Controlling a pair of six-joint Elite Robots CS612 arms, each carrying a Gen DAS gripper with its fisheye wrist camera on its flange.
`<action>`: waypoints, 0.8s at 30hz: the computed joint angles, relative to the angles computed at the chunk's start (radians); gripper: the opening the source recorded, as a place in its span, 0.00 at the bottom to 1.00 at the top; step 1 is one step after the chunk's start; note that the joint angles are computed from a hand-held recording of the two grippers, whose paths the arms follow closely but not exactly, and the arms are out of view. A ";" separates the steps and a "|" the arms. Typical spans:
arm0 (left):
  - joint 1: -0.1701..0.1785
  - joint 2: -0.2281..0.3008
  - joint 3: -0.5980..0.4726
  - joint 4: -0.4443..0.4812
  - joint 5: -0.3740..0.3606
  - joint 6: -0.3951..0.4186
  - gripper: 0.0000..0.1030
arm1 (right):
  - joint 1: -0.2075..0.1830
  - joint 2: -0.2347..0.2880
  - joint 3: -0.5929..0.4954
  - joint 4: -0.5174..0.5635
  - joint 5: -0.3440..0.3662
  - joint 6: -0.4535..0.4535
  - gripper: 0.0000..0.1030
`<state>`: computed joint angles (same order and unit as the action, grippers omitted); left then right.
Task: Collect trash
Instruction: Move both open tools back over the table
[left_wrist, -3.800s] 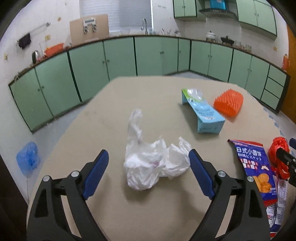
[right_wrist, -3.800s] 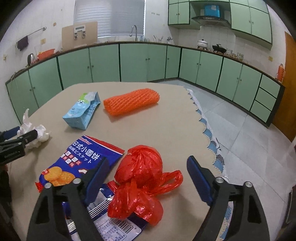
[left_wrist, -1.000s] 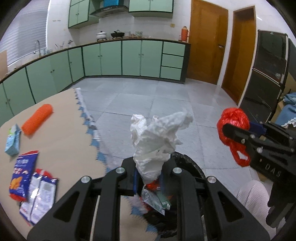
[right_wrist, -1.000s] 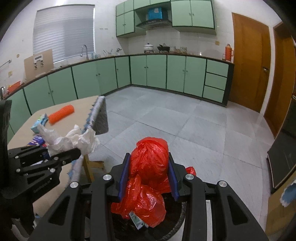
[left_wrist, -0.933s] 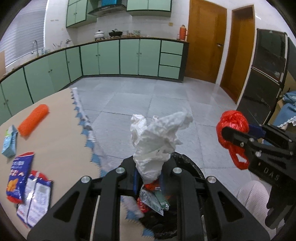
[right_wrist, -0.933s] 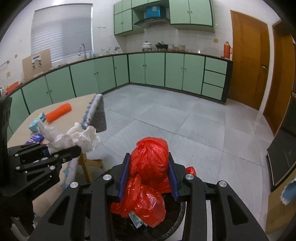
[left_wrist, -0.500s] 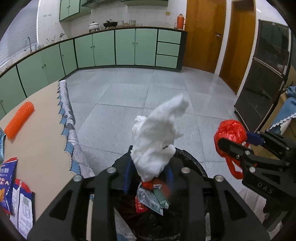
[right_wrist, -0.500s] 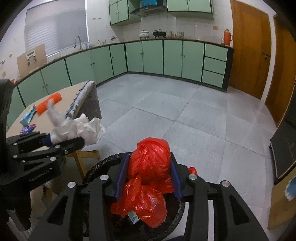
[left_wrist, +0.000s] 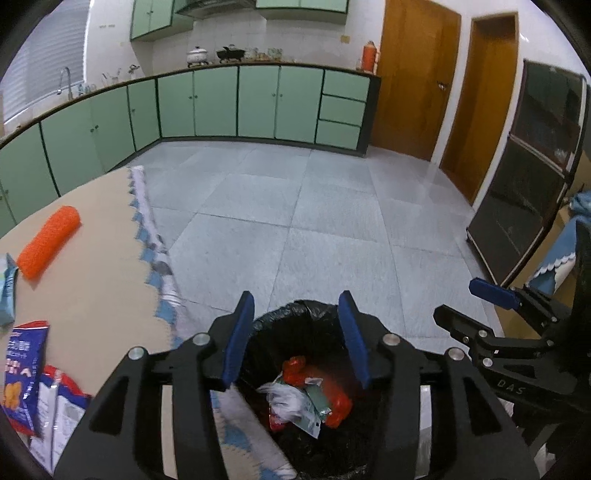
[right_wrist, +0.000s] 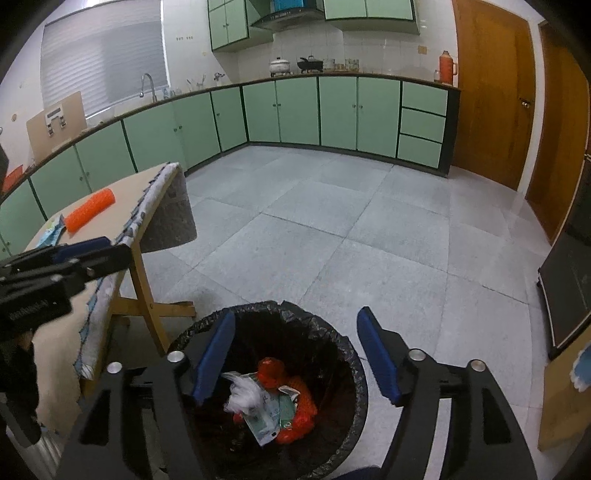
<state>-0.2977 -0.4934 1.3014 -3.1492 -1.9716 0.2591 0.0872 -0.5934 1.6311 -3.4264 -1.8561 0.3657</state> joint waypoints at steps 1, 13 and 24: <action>0.005 -0.005 0.005 -0.012 -0.001 -0.009 0.48 | 0.002 -0.002 0.000 -0.004 -0.004 -0.001 0.70; 0.084 -0.057 0.083 -0.179 0.131 -0.080 0.63 | 0.066 0.008 -0.060 -0.125 -0.016 -0.086 0.91; 0.168 -0.047 0.072 -0.127 0.258 -0.131 0.67 | 0.131 0.087 -0.224 -0.101 0.086 -0.152 0.91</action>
